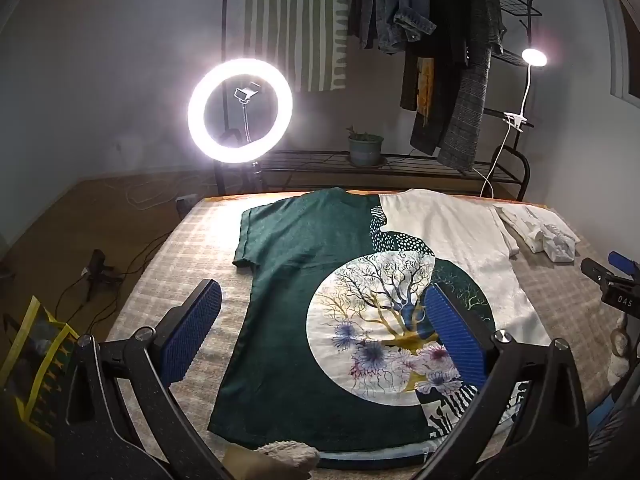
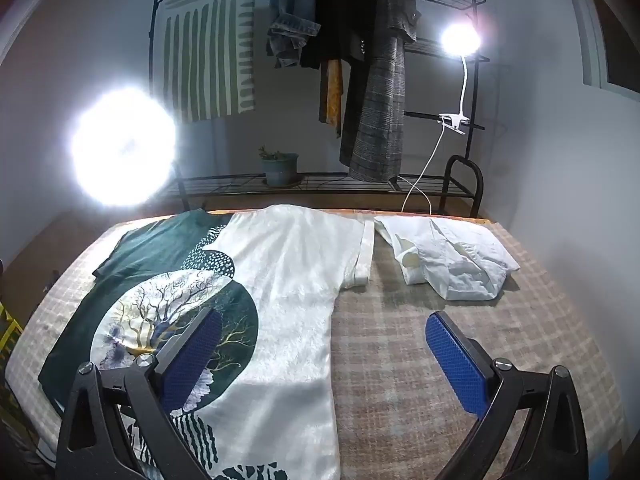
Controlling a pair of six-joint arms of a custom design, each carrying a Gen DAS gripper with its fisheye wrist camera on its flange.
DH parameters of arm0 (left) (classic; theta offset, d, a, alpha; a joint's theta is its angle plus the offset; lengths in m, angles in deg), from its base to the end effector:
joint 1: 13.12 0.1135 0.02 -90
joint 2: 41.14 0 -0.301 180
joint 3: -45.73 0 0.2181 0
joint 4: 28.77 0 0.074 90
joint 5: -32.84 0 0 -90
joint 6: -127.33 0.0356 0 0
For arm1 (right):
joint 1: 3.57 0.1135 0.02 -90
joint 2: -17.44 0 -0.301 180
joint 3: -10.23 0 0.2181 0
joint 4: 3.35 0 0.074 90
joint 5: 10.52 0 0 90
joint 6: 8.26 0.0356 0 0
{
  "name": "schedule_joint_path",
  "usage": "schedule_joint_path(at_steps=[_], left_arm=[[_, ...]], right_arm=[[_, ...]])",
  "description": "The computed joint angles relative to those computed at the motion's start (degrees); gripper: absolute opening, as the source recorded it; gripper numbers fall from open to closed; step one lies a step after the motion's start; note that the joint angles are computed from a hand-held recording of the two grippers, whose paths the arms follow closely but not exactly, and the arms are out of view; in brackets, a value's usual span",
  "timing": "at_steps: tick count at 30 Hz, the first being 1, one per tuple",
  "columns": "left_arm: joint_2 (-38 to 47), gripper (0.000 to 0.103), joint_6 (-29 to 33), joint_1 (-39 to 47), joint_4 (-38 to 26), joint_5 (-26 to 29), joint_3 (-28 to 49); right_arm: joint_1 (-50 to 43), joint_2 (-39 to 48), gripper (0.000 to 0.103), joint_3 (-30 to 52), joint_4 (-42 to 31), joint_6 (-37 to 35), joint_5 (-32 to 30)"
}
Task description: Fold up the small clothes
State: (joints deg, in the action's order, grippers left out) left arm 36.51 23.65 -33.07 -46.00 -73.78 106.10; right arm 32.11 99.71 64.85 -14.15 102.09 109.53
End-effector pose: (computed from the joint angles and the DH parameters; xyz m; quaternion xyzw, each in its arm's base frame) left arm 0.2413 -0.0767 0.2815 -0.0193 0.8781 -0.0108 0.4780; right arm 0.2174 0.1341 0.2454 -0.0043 0.8770 -0.0088 0.4804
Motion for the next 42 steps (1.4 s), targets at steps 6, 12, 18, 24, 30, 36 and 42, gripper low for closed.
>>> schedule_joint_path(at_steps=[6, 12, 18, 24, 30, 36, 42], left_arm=[[-0.1, 0.103, 0.3, -0.2, -0.1, -0.4, 0.0], [0.1, 0.103, 0.9, 0.8, -0.2, 0.4, 0.3], [-0.5, 0.103, 0.7, 0.4, 0.0, -0.1, -0.4], [-0.5, 0.103, 0.6, 0.3, 0.1, -0.1, -0.7], [-0.3, 0.103, 0.7, 0.4, 0.7, 0.0, -0.9], [-0.3, 0.103, 0.6, 0.4, 0.6, 0.0, -0.9], [-0.7, 0.103, 0.4, 0.6, 1.8, -0.3, -2.2]], right_arm=[[0.4, 0.4, 0.103, 0.3, 0.4, -0.2, 0.7], [1.0, 0.2, 0.103, 0.4, 0.1, 0.0, 1.1], [0.8, -0.2, 0.103, 0.6, -0.1, -0.2, 1.1], [1.1, -0.7, 0.103, 0.9, -0.7, -0.3, 1.5], [1.1, -0.8, 0.103, 0.9, -0.6, -0.3, 1.4], [1.4, -0.8, 0.103, 1.0, -0.8, -0.2, 1.7], [1.6, -0.8, 0.103, 1.4, -1.0, -0.2, 1.9]])
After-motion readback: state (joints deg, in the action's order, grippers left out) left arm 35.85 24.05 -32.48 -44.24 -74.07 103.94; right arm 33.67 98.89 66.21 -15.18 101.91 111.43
